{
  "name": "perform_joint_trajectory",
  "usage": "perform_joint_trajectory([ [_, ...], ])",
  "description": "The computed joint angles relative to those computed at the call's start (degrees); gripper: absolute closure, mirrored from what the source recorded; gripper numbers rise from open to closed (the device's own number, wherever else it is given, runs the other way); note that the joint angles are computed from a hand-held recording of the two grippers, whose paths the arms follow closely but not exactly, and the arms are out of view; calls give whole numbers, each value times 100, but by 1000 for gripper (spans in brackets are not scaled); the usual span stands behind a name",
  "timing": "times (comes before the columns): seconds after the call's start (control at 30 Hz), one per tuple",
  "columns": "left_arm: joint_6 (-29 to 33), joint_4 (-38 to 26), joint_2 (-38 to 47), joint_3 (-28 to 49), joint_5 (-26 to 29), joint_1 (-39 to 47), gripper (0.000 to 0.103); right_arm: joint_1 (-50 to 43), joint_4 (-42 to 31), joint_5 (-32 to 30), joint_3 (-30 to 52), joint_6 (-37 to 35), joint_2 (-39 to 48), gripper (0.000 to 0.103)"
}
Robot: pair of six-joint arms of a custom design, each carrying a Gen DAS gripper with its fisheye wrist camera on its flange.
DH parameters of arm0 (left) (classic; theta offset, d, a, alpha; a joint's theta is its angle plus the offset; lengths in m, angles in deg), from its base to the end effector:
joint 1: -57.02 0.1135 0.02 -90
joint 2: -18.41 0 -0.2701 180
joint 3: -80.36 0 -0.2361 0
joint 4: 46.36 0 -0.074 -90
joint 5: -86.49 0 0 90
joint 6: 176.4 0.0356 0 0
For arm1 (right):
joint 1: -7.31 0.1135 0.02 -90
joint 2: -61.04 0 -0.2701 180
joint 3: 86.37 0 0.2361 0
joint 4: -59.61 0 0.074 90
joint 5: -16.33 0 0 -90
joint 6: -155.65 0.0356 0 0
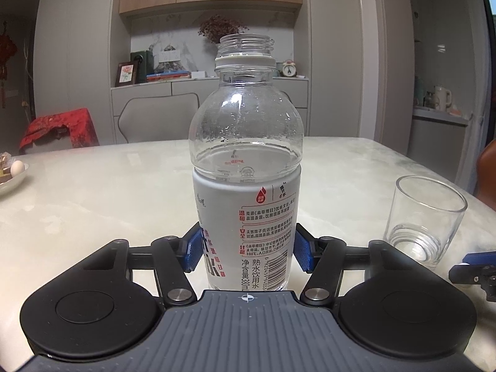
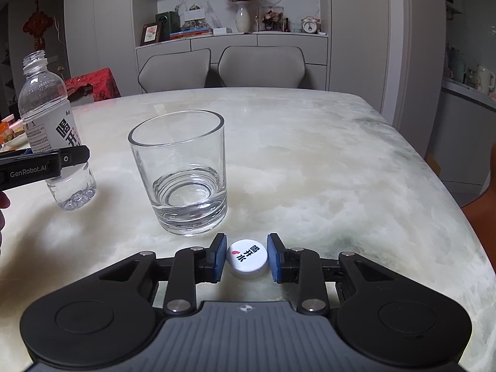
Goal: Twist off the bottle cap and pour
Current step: 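Grasp the white cap with the right tool while the left tool grasps the bottle, then lower the white cap onto the bottle neck with the right tool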
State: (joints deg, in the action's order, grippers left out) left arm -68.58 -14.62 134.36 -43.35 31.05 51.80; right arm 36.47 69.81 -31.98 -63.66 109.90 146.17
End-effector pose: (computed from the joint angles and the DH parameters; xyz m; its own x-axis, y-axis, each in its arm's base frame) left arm 0.3455 -0.0518 0.1042 -0.2682 0.2776 -0.9225 0.6892 0.7243 0.0175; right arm 0.1582 0.0612 0.0939 -0.5000 0.3177 -0.8056 0.4759 0.8780 0.0509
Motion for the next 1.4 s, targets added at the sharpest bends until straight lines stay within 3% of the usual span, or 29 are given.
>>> perform_joint_trajectory([
  [0.2, 33, 29, 48, 18, 0, -8, 45, 359, -812, 358, 309, -242, -563, 72],
  [0.37, 99, -110, 48, 117, 61, 20, 45, 480, -1751, 472, 666, -876, -1566, 72],
  [0.5, 161, -199, 44, 168, 94, 31, 45, 152, -2147, -191, 1082, -1861, -2375, 72],
  [0.57, 200, -221, 44, 181, 110, 34, 45, -196, -2086, -818, 1393, -2508, -2485, 72],
  [0.8, 259, -217, 44, 175, 130, 22, 45, -959, -1923, -2622, 2584, -3905, -1953, 71],
  [1.0, 260, -168, 46, 147, 126, 7, 45, -1469, -2071, -4049, 3518, -4381, -1136, 72],
  [1.13, 233, -169, 38, 147, 108, -13, 45, -1576, -2140, -4488, 3828, -4786, -855, 72],
  [1.23, 232, -135, 46, 127, 109, -21, 45, -1827, -2426, -5139, 4149, -4556, -668, 72],
  [1.4, 230, -199, 42, 154, 165, 10, 45, -1919, -2880, -5277, 4538, -4489, -474, 72],
])
